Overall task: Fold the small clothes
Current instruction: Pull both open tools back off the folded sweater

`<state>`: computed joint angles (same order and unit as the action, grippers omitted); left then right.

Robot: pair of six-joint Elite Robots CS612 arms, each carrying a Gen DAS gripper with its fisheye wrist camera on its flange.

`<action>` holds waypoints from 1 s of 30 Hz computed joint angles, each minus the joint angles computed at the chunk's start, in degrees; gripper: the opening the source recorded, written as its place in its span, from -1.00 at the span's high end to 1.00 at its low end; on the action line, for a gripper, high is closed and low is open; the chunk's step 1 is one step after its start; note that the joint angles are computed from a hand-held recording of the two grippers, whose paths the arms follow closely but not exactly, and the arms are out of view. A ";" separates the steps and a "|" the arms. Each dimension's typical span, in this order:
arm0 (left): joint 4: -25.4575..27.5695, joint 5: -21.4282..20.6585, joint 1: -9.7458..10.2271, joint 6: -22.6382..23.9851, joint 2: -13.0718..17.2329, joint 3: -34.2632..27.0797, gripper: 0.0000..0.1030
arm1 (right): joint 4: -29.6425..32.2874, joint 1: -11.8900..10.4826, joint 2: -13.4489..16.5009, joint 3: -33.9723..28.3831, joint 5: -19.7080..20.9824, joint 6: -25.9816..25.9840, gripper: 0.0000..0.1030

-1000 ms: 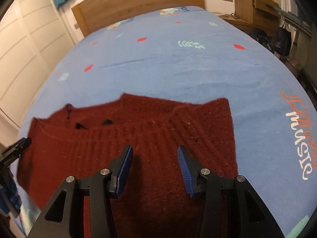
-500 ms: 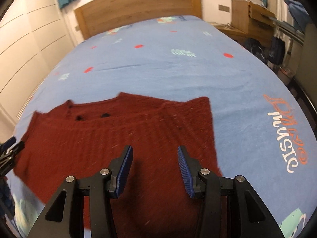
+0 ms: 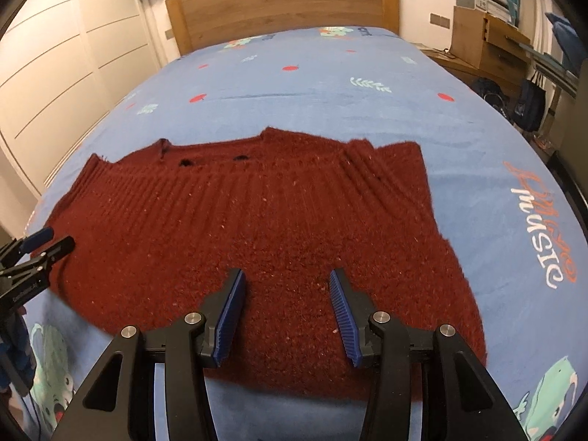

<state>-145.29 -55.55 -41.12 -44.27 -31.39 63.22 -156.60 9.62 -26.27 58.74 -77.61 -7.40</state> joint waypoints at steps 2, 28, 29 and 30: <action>0.03 -0.06 -0.03 -0.48 -0.12 0.42 -0.14 | -0.32 -0.07 -0.13 0.38 -0.19 -0.15 0.05; 0.70 2.63 -2.41 -5.41 -5.19 5.97 -0.25 | -5.02 -3.58 -7.54 12.76 -0.72 10.63 -0.04; 0.74 2.61 -2.55 -5.53 -5.39 6.16 -0.25 | -5.22 -3.70 -7.87 13.36 0.11 11.24 -0.07; 0.76 2.63 -2.77 -5.72 -5.66 6.46 -0.25 | -5.26 -3.70 -8.06 13.66 0.53 11.63 -0.07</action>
